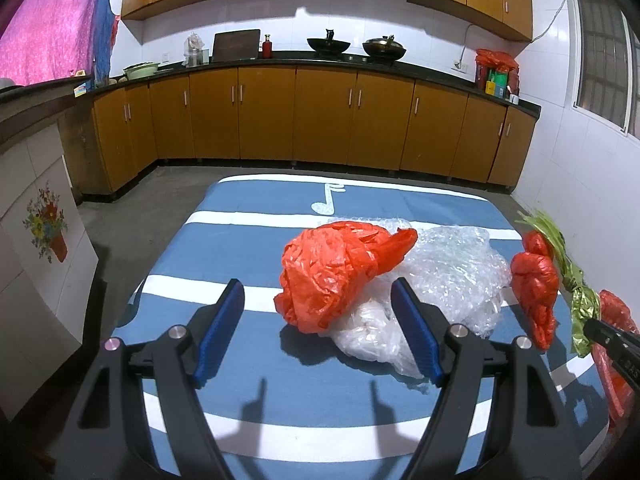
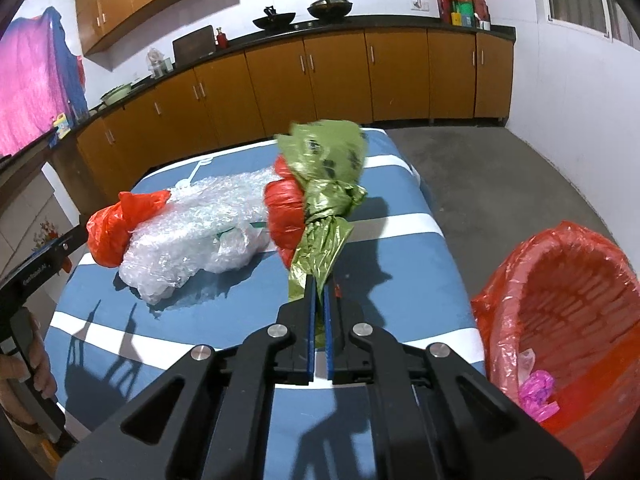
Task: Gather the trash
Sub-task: 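Grasp the red bag on the bubble wrap with the left tool while the right tool holds the green bag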
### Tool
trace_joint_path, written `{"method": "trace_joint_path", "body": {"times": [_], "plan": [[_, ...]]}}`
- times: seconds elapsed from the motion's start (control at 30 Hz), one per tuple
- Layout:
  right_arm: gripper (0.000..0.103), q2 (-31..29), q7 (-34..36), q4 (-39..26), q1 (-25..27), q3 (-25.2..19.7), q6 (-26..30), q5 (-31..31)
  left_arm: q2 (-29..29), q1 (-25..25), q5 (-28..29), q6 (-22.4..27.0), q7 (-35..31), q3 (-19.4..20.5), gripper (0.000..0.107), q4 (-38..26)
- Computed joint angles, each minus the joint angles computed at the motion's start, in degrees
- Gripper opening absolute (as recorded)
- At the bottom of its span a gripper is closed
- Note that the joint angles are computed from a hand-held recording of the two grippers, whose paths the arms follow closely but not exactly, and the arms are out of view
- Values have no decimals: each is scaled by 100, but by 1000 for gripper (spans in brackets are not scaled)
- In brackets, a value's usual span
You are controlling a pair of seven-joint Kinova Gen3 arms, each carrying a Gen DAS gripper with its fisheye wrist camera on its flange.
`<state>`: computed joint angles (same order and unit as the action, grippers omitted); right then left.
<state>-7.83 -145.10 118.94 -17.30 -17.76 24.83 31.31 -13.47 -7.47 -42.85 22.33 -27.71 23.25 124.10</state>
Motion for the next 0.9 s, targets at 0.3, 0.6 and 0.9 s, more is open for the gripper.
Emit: {"method": "trace_joint_path", "body": {"times": [0.3, 0.6, 0.9], "plan": [[4, -27, 74, 29, 32, 49, 2, -30, 318, -59, -512, 156, 288, 69, 74, -254], [4, -95, 138, 64, 134, 64, -13, -83, 961, 714, 239, 195, -596, -871, 63, -613], [4, -134, 310, 35, 222, 26, 2, -240, 1040, 1219, 742, -111, -1168, -1472, 18, -551]]}}
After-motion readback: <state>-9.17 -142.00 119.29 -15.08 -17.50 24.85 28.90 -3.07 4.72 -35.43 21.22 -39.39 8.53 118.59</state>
